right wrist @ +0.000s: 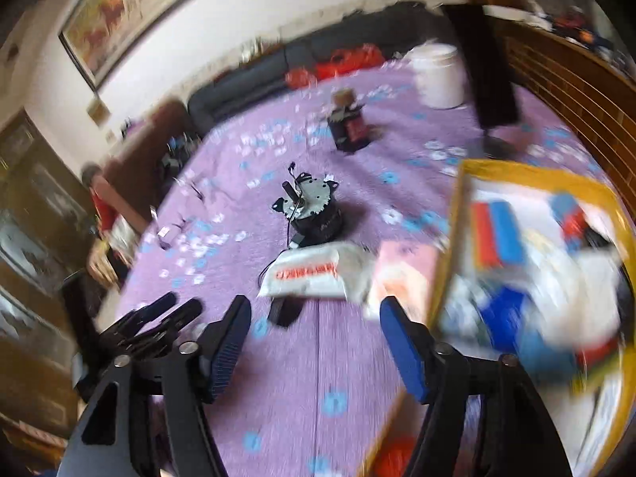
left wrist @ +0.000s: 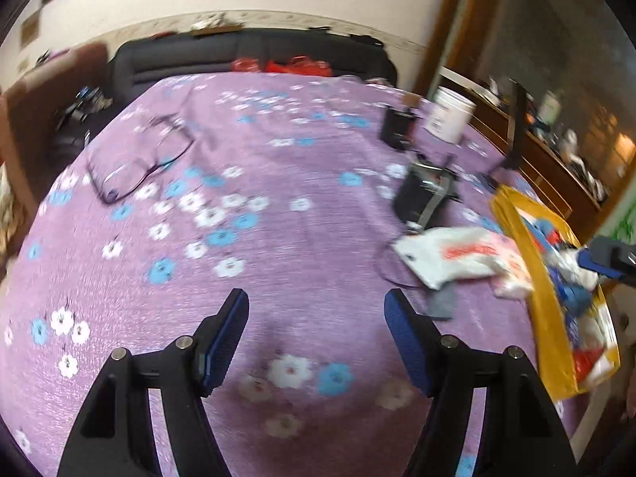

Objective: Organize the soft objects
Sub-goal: 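Withdraw both tools from the tray toward the remaining items, then grasp the pink tissue pack with the right tool while the left grasps the white-red plastic bag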

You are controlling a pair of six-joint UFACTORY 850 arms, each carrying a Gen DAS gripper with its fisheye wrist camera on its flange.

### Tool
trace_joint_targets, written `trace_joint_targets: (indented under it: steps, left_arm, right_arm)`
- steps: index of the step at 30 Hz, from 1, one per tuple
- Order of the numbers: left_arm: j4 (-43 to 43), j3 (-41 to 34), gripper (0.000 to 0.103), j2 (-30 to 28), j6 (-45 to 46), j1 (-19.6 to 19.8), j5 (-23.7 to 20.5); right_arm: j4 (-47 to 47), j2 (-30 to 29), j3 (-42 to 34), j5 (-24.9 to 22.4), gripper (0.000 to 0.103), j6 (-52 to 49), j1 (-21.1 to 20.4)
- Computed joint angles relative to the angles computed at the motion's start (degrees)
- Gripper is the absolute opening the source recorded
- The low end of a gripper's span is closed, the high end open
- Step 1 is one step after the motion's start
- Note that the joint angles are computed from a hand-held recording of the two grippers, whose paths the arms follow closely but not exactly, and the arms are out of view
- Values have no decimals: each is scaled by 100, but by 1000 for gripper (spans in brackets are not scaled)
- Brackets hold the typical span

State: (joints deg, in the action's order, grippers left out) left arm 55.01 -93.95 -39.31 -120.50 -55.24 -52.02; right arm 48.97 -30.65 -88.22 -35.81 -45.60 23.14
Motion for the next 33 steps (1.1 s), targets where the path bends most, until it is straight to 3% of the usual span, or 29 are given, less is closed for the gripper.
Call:
trace_joint_targets:
  steps: [6, 10, 13, 17, 20, 24, 26, 28, 33]
  left_arm:
    - [119, 501, 70, 208, -631, 128, 479]
    - [44, 520, 70, 214, -640, 142, 527]
    - [34, 520, 70, 216, -667, 135, 507]
    - [83, 604, 70, 275, -916, 116, 364]
    - [165, 724, 70, 354, -1222, 97, 227]
    - [295, 867, 70, 452, -1591, 57, 60]
    - [286, 882, 70, 459, -1616, 61, 61]
    - [268, 861, 70, 446, -1569, 65, 36]
    - [267, 831, 70, 430, -1475, 72, 83]
  right_arm:
    - [-1926, -1729, -2307, -643, 72, 2127, 333]
    - [-1949, -2476, -3339, -1297, 72, 2384, 298]
    - [-1787, -2560, -3389, -1549, 73, 2162, 346]
    - [-1213, -1997, -2461, -1599, 74, 1630, 360]
    - [-424, -1489, -1637, -2385, 74, 594, 416]
    - [-144, -711, -742, -1911, 74, -105, 479]
    - [-618, -495, -683, -962, 76, 85, 487]
    - [-1572, -603, -950, -504, 82, 1028, 481]
    - [-2849, -1264, -1778, -406, 81, 2217, 411]
